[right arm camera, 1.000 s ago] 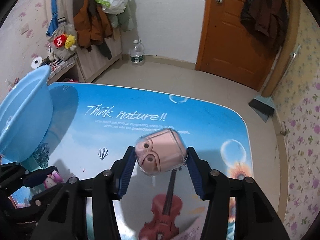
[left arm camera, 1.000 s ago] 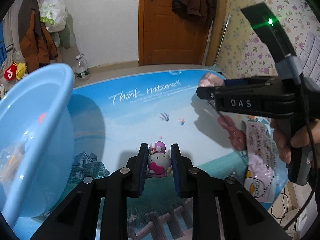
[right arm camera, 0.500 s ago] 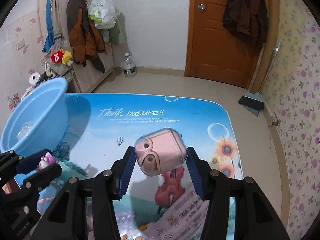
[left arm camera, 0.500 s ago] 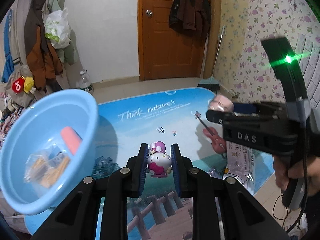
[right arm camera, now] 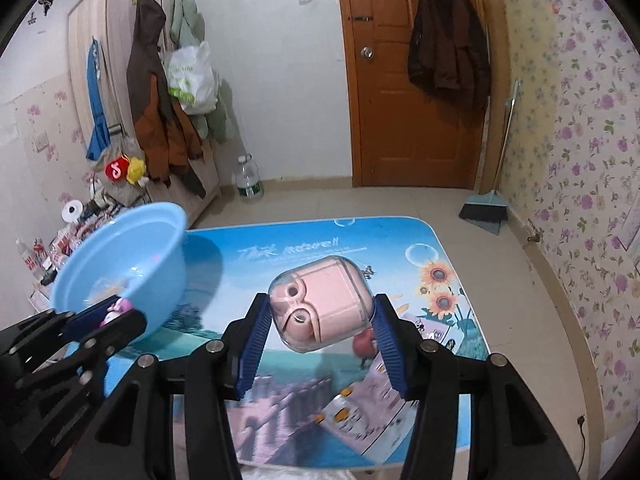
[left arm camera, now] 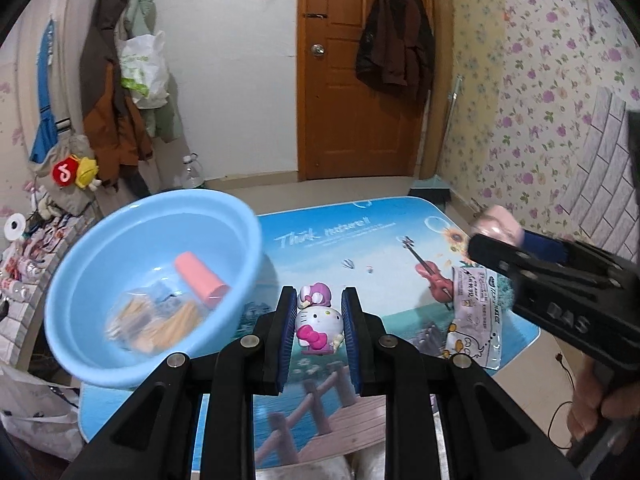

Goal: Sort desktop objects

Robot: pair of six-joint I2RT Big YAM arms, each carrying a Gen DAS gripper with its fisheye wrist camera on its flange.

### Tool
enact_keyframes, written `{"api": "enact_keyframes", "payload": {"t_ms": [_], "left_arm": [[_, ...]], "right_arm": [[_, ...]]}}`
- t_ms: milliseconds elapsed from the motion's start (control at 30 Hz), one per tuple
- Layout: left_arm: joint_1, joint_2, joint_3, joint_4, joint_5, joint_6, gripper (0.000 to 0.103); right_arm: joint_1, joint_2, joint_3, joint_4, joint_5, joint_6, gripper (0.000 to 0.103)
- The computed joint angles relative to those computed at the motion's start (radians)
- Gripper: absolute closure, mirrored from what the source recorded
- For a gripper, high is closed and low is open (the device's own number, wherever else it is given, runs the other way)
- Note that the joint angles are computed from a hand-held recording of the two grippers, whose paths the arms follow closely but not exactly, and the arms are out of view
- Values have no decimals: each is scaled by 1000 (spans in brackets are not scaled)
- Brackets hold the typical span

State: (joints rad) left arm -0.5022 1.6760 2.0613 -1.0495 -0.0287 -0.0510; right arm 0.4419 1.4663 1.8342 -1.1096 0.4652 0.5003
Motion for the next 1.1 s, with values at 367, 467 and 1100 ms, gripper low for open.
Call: {"api": "enact_keyframes", "payload": {"t_ms": [367,467,1100], "left_arm": [[48,-79,-86,39,-7,-7,82],[49,-78,-79,33,-5,-10,82],[63,-81,-81,42,-20,-5,82]], "right_arm": [[73,-8,13,-48,55,85,50],[87,7,39,-69,68,79,50],[122,40,73,-104,77,85,50]]}}
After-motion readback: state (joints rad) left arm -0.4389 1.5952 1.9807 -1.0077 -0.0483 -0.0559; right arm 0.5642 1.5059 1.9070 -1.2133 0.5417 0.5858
